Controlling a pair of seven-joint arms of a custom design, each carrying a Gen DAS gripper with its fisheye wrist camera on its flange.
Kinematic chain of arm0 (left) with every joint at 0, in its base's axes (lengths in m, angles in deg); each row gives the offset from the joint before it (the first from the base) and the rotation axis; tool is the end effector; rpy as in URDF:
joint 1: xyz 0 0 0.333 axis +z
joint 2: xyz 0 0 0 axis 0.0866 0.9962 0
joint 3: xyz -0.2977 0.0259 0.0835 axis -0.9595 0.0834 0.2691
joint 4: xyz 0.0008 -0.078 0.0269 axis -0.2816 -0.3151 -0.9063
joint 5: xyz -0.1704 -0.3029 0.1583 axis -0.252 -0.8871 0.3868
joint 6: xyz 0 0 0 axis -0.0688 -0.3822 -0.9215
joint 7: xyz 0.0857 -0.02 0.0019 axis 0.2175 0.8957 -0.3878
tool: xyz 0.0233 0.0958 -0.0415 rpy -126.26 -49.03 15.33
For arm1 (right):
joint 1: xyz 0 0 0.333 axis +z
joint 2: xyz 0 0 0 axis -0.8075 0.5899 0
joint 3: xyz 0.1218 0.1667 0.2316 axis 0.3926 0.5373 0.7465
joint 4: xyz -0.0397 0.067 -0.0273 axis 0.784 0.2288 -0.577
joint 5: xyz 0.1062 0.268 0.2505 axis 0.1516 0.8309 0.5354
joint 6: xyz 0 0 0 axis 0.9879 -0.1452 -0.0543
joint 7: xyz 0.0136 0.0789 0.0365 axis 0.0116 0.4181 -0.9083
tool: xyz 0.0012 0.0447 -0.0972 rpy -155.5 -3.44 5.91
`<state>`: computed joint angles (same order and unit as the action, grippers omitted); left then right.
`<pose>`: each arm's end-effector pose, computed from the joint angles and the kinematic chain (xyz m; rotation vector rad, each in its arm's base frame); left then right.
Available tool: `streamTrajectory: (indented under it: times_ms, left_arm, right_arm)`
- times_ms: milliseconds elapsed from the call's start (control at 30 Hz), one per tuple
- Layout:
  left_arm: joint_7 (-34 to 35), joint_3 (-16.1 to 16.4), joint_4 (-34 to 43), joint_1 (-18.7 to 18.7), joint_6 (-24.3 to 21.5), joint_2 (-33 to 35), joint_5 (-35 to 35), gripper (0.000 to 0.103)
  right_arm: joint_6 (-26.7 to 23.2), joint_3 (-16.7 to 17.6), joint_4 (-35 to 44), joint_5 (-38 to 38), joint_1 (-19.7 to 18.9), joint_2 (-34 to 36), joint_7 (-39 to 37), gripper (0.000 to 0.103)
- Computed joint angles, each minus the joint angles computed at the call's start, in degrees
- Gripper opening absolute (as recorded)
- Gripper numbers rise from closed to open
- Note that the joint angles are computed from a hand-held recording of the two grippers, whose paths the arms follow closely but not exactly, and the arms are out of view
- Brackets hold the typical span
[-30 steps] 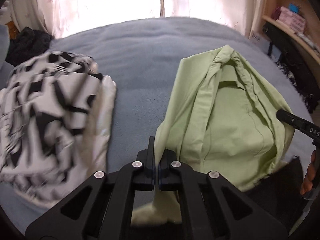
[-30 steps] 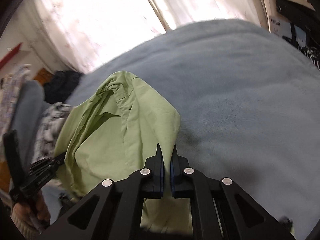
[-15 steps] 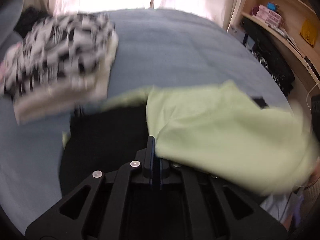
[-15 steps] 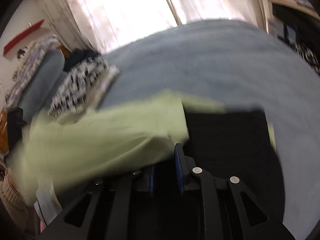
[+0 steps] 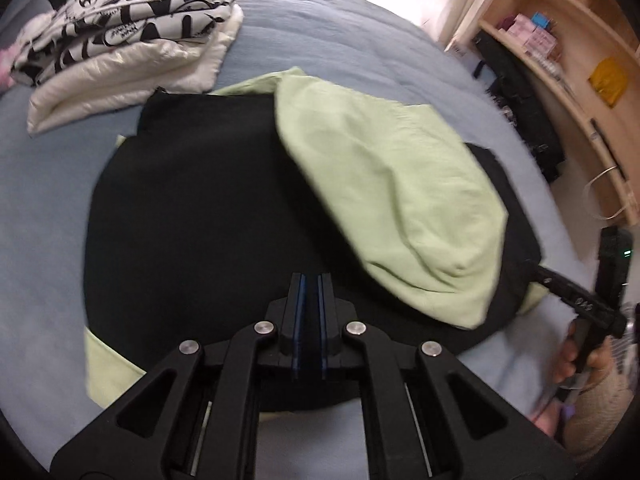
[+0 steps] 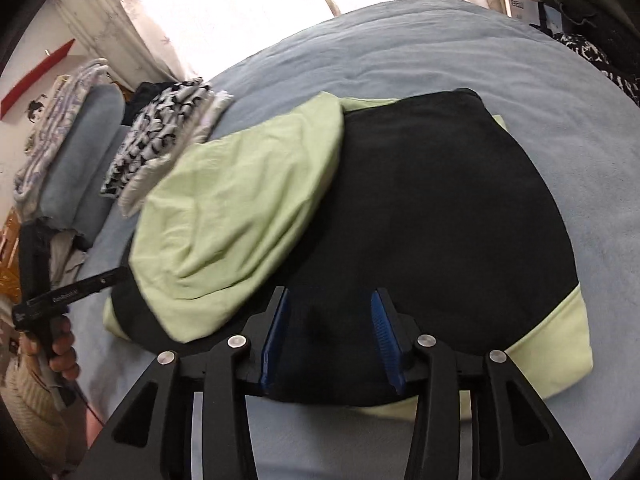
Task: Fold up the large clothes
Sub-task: 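Press and smooth the hood flat on the bundle with both tools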
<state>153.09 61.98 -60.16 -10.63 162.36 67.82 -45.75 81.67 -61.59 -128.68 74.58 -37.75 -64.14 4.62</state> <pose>0.4844 -0.1875 0.4382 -1.9559 2.1545 -0.9508 0.4118 0.0751 0.4159 -1.6893 1.8595 -0.1582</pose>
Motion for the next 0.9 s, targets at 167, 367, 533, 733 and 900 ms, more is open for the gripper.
streamTrajectory:
  times_ms: [167, 367, 533, 733, 900]
  left_arm:
    - [14.9, 1.1, 1.0, -2.8, -0.1, -0.1, -20.0, 0.045]
    - [21.3, -0.4, 4.9, -1.4, -0.7, 4.1, -32.7, 0.054]
    - [18.4, -3.3, 9.3, 2.0, -1.2, 10.2, -32.7, 0.048]
    - [16.7, -6.7, 11.1, 4.0, 3.8, 12.0, -29.6, 0.006]
    - [12.5, -7.0, 9.7, 4.2, 5.3, 12.9, -23.8, 0.006]
  right_arm:
    - [-0.8, 0.5, 0.8, 2.0, 2.5, -1.9, 1.3, 0.065]
    - [0.5, -1.2, 5.6, 10.1, 7.2, 4.5, -1.6, 0.065]
    - [1.8, -1.0, 11.5, 21.4, 7.8, 13.1, -8.1, 0.055]
    - [3.3, 1.8, 15.1, 38.5, 7.0, 15.2, -23.1, 0.009]
    - [4.6, 5.9, 13.2, 29.4, 3.9, 17.5, -13.8, 0.009]
